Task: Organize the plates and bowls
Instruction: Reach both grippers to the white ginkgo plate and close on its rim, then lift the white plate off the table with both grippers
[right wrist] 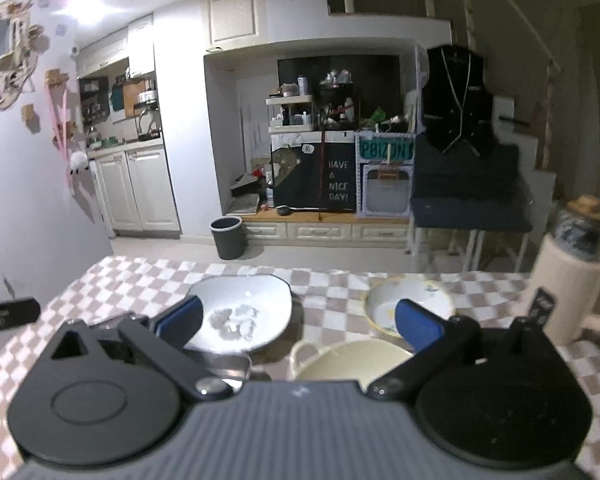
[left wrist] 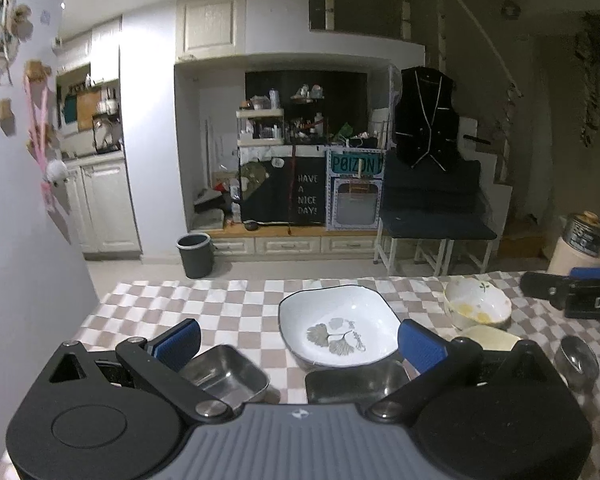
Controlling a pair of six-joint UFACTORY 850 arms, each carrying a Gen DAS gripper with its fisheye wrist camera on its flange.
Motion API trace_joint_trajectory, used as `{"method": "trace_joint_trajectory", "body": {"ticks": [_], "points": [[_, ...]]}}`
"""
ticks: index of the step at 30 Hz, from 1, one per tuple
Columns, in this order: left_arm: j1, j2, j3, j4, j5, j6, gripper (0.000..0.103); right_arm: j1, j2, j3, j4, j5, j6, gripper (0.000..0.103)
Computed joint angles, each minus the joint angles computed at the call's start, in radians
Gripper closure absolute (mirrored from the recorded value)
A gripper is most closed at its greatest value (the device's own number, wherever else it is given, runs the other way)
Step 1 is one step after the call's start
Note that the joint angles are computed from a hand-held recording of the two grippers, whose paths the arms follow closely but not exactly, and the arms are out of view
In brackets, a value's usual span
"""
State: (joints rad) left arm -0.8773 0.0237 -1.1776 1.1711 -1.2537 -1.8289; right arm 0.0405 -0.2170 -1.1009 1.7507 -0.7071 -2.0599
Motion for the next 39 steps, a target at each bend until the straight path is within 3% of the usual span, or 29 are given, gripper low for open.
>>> {"method": "trace_joint_trajectory", "body": {"ticks": [6,10,14,17,19,23,27,31,34,37,39], "points": [[0.159,-0.04,0.005,0.021,0.125,0.012,0.0,0.075,-0.175,-0.163,0.061,0.026,-0.003,0.0],[0.28,-0.073,-0.004,-0.008,0.271,-0.004,0.002,0.123,-0.281,-0.293,0.009,0.097,0.066,0.0],[0.372,-0.12,-0.023,-0.065,0.368,0.054,0.033,0.156,-0.404,-0.456,-0.188,0.15,0.346,0.002],[0.427,-0.146,-0.023,-0.125,0.416,0.097,0.046,0.168,-0.501,-0.577,-0.334,0.139,0.551,0.021],[0.476,-0.154,-0.009,-0.205,0.498,0.127,0.055,0.174,-0.559,-0.65,-0.453,0.134,0.709,0.03],[0.53,-0.184,0.002,-0.304,0.593,0.21,0.093,0.177,-0.686,-0.811,-0.613,0.039,0.994,0.058],[0.566,-0.182,0.035,-0.336,0.692,0.202,0.093,0.183,-0.751,-0.882,-0.676,-0.028,1.124,0.066],[0.584,-0.192,0.04,-0.337,0.743,0.165,0.093,0.196,-0.743,-0.862,-0.67,-0.026,1.054,0.07],[0.599,-0.194,0.044,-0.338,0.781,0.148,0.093,0.199,-0.741,-0.86,-0.671,-0.042,1.04,0.08],[0.611,-0.193,0.053,-0.34,0.822,0.147,0.093,0.212,-0.754,-0.898,-0.718,-0.028,1.092,0.083],[0.622,-0.182,0.072,-0.331,0.863,0.139,0.095,0.212,-0.77,-0.925,-0.739,-0.019,1.118,0.092]]}}
